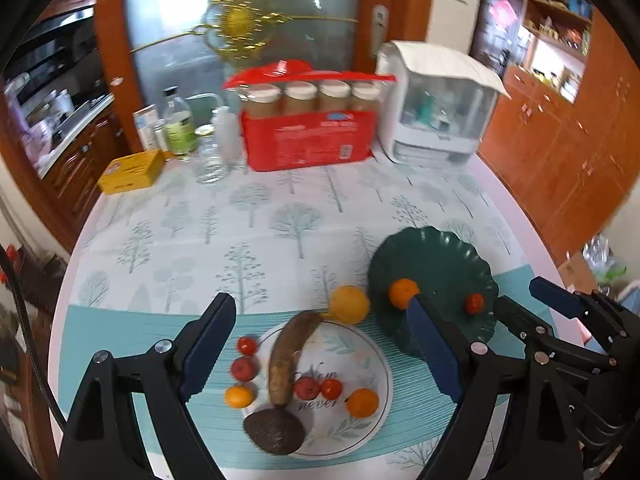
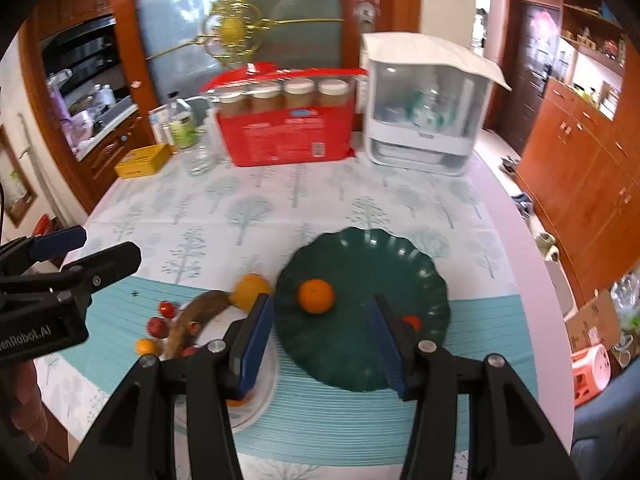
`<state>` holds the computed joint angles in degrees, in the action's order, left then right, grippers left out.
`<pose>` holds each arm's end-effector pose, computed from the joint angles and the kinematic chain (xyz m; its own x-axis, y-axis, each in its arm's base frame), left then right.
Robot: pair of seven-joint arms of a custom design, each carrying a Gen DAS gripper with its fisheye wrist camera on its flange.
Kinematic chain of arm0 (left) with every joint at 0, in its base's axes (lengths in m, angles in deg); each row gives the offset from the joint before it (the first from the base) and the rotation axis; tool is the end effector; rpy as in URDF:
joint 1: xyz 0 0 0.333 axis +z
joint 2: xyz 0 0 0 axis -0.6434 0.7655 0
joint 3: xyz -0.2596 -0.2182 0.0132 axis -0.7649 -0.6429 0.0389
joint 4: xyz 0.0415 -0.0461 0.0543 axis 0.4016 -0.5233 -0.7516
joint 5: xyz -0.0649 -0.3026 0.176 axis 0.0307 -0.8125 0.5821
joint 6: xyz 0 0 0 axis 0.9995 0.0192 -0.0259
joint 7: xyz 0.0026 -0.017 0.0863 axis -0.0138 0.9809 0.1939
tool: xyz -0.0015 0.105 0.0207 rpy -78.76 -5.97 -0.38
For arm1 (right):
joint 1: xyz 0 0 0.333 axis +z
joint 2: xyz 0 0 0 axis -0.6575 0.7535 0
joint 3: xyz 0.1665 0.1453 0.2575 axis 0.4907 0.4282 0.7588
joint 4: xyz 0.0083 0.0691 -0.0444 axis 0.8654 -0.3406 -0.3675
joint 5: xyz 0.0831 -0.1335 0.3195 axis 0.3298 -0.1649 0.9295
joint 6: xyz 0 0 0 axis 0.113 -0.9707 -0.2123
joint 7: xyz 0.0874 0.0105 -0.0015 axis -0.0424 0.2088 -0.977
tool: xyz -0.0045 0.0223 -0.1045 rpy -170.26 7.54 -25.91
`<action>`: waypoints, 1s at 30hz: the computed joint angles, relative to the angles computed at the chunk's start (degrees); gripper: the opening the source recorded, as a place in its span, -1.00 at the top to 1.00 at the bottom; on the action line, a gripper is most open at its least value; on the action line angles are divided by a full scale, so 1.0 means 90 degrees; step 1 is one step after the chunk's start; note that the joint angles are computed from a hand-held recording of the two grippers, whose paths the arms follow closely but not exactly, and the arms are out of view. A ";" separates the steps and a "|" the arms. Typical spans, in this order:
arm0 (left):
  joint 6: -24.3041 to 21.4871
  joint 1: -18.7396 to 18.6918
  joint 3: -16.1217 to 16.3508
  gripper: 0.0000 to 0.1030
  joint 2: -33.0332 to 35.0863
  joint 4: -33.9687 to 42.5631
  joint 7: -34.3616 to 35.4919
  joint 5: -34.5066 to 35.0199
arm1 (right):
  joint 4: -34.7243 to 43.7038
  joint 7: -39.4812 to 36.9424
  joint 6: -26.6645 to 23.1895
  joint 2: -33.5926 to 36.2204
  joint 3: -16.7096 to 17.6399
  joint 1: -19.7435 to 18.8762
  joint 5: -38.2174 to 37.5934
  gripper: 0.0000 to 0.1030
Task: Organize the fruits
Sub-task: 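Open both tools and withdraw them from the green plate, then grasp the dark avocado with the left tool while the right tool grasps a mandarin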
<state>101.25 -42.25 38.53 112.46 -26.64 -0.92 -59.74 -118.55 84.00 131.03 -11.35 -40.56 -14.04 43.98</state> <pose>0.6929 -0.1275 0.5406 -0.1193 -0.9905 0.0682 -0.7831 0.0517 -0.6198 0.6689 0.2809 0.5127 0.0986 -0.9951 0.0090 -0.7626 -0.0813 -0.6418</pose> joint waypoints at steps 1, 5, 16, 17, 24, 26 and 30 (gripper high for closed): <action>0.0075 0.0031 0.0014 -0.68 -0.0089 -0.0128 -0.0026 -0.0015 | 0.0008 -0.0067 0.0028 -0.0008 0.0047 0.0001 0.0017 0.02; 0.0476 0.0178 0.0128 -0.73 -0.0574 -0.0845 -0.0186 0.0009 | 0.0017 -0.0362 0.0091 -0.0017 0.0208 -0.0004 0.0163 0.02; 0.0416 0.0439 0.0241 -0.76 -0.0948 -0.2030 -0.0366 0.0024 | 0.0444 -0.1274 -0.0513 0.0516 0.0537 -0.0009 0.0957 0.02; 0.0399 0.0428 0.0250 -0.76 -0.0927 -0.2096 -0.0386 0.0046 | 0.0461 -0.1316 -0.0577 0.0554 0.0542 0.0000 0.1008 0.02; 0.0044 0.0599 0.0078 -0.76 -0.0635 -0.2266 -0.0143 -0.0453 | 0.0536 -0.1618 -0.0937 0.0818 0.0623 -0.0029 0.1359 0.02; -0.0060 0.0648 0.0016 -0.76 -0.0492 -0.2223 -0.0073 -0.0664 | 0.0564 -0.1651 -0.1018 0.0895 0.0629 -0.0029 0.1439 0.02; -0.0222 0.0648 0.0009 -0.76 -0.0208 -0.2076 -0.0241 -0.0910 | 0.0638 -0.1732 -0.1154 0.1051 0.0690 -0.0084 0.1650 0.02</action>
<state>99.26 -36.42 38.61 110.59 -45.32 -3.09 -67.93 -112.81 68.41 120.65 -1.89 -34.35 -14.80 58.83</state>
